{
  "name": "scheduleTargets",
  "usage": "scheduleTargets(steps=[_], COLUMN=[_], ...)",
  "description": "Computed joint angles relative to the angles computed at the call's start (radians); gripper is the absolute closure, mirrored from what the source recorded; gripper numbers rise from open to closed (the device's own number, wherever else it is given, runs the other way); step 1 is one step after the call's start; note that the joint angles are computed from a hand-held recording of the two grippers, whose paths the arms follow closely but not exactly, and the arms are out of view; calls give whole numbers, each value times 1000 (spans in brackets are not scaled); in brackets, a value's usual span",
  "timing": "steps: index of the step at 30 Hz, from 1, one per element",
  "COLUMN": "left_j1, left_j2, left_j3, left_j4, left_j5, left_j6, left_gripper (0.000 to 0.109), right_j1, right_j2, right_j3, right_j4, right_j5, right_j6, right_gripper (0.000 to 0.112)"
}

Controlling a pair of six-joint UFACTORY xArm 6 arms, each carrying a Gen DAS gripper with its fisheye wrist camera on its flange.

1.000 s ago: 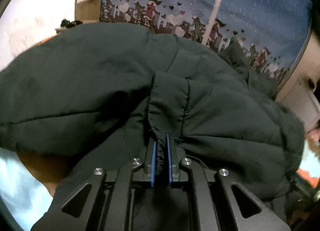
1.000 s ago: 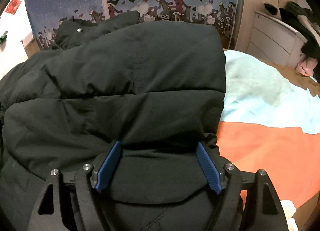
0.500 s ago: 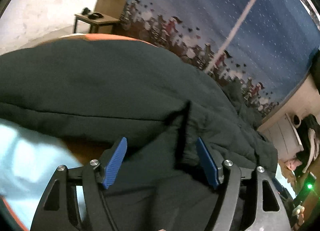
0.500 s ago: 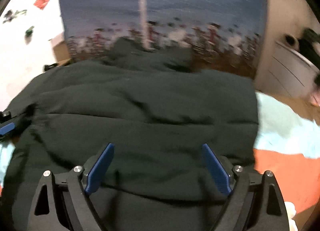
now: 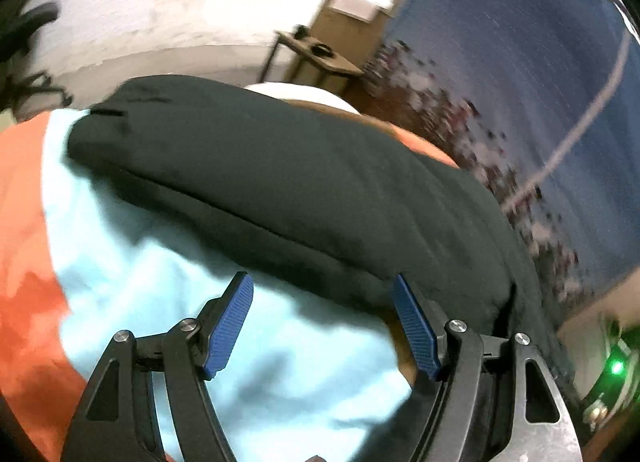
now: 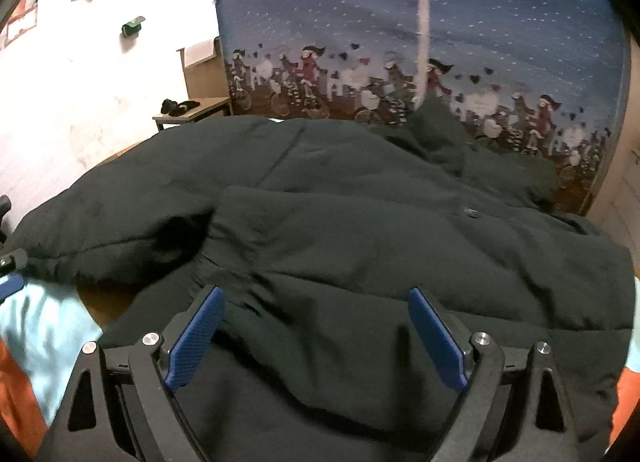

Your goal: Fold large clothes

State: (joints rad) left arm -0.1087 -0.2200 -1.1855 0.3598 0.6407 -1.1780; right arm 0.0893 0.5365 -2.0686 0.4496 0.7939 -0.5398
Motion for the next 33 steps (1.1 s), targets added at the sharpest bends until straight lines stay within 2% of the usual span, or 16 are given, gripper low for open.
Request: scheduleTargets(steps=[4, 7, 11, 15, 17, 18, 20, 25, 30, 33], left_j1=[69, 116, 177, 191, 185, 181, 174, 139, 60, 6], left_j2=[-51, -64, -85, -105, -110, -114, -117, -91, -61, 11], left_j3=[56, 81, 151, 168, 172, 175, 180, 124, 18, -99], left_j4=[25, -21, -150, -148, -129, -117, -108, 59, 293, 385], left_j5=[-26, -22, -87, -97, -104, -109, -131, -118, -66, -69], left_j6=[-58, -63, -51, -41, -54, -63, -47, -126, -213, -185], left_gripper=[42, 42, 41, 40, 41, 43, 69, 97, 103, 104], right_j1=[36, 59, 79, 102, 110, 109, 102, 88, 60, 35], right_j2=[98, 120, 161, 209, 208, 213, 219, 165, 65, 16], right_j3=[-126, -125, -153, -206, -184, -188, -194, -130, -22, 14], right_j4=[-104, -167, -227, -348, -393, -387, -348, -221, -37, 42], right_j5=[30, -24, -80, -80, -107, -111, -106, -117, -118, -99], right_j6=[102, 169, 262, 322, 339, 336, 318, 223, 84, 34], right_gripper=[19, 19, 14, 9, 9, 9, 9, 9, 9, 9])
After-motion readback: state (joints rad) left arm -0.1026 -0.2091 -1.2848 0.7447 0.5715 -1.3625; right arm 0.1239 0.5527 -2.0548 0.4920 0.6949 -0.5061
